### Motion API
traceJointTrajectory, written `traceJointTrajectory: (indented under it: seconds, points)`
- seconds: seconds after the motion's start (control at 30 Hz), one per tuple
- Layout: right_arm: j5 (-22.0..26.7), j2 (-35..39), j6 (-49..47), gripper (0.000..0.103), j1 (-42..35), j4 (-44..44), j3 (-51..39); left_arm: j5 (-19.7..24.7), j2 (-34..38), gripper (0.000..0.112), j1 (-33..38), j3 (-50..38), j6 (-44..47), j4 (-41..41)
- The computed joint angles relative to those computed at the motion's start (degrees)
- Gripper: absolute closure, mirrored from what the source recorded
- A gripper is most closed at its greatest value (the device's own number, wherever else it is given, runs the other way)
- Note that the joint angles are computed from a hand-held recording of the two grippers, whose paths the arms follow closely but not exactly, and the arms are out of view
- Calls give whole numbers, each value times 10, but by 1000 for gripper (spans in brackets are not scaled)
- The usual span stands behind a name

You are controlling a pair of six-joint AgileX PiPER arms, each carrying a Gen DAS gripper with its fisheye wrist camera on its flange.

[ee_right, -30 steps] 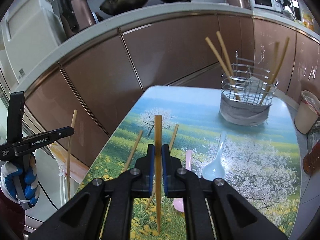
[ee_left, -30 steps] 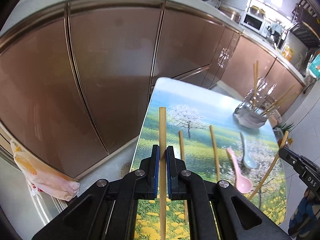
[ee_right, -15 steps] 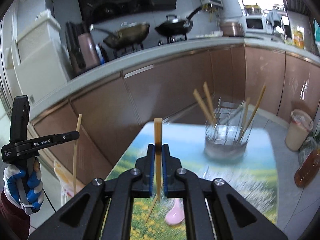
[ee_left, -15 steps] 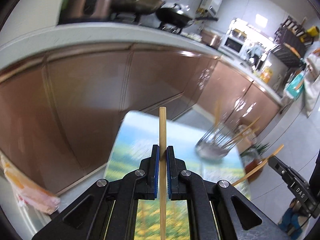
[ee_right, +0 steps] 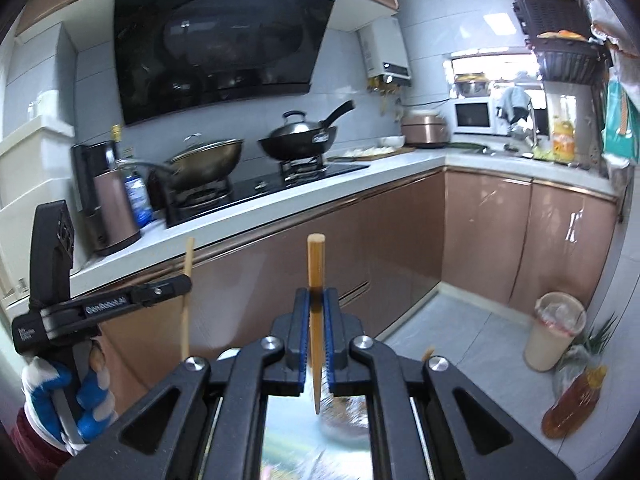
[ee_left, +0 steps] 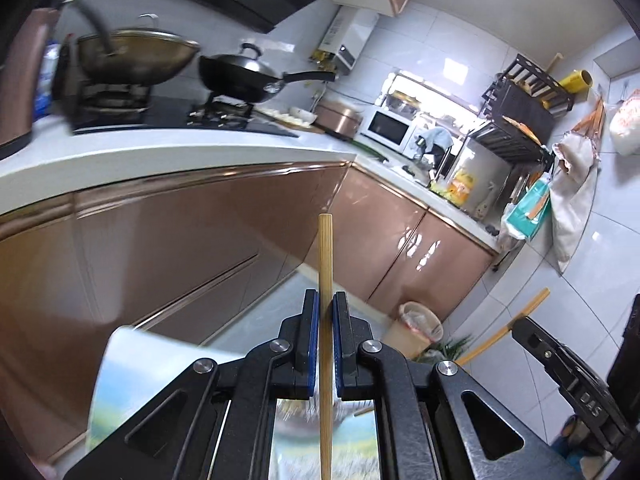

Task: Organize utensils
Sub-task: 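Lift both held chopsticks and carry them over the wire holder, then open the left tool to drop its chopstick into the holder while the right tool releases its own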

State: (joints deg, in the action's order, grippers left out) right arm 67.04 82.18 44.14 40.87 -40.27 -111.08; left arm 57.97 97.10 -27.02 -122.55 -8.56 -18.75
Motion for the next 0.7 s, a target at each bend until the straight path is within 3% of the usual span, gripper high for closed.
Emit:
traceJointTrajectory:
  seconds: [0.2,0.4,0.5,0.6,0.7]
  points:
    - [-99,1,-71,97,-149,107,44,-50,127,106,-72,-122,-69,92]
    - [-225,-8,-109,97,-245,192,165,-183,155,106,-120,-42,-149,225]
    - [-265,-10,-102,97,-248,187,218,-231,169,106,-138,-3,-211,308]
    - [-297,-10,-100,97,-254,193,260,-268,180,106,-148,29,-265,369]
    - [-315,-9,-94,97,-256,192,291,-281,196,106,-152,36,-267,374]
